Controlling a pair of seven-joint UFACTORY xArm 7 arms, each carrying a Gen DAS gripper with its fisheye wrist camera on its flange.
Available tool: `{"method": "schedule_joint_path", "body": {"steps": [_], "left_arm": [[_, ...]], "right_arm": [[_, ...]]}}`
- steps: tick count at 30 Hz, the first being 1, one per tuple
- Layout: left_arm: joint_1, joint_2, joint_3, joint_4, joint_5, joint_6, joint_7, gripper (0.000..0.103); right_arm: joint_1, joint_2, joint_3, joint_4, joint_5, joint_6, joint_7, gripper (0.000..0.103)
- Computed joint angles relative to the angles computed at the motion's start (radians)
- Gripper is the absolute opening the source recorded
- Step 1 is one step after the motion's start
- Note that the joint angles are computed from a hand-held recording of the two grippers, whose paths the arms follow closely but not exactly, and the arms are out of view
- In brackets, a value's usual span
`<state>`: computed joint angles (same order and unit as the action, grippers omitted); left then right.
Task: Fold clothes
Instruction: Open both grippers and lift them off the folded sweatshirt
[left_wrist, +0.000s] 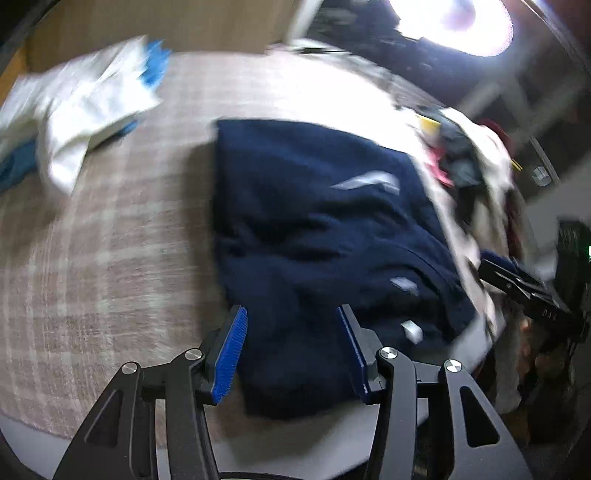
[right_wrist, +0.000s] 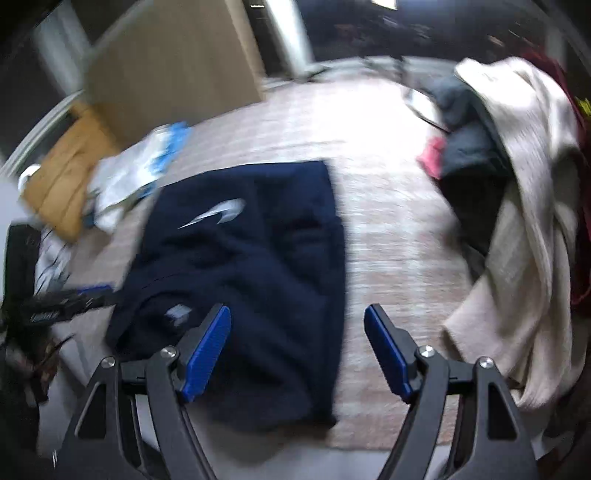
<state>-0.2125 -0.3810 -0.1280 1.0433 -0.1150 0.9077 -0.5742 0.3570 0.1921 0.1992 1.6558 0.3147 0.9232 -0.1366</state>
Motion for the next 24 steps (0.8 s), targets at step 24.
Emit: {"method": "schedule_joint_path", "body": {"steps": [24], "left_arm": [[0.056, 0.056, 0.032, -0.035, 0.005, 0.006, -0.081, 0.049]], "right_arm": [[0.036, 0.117, -0.014, -0.009, -0.2, -0.117, -0.002, 0.087]]}}
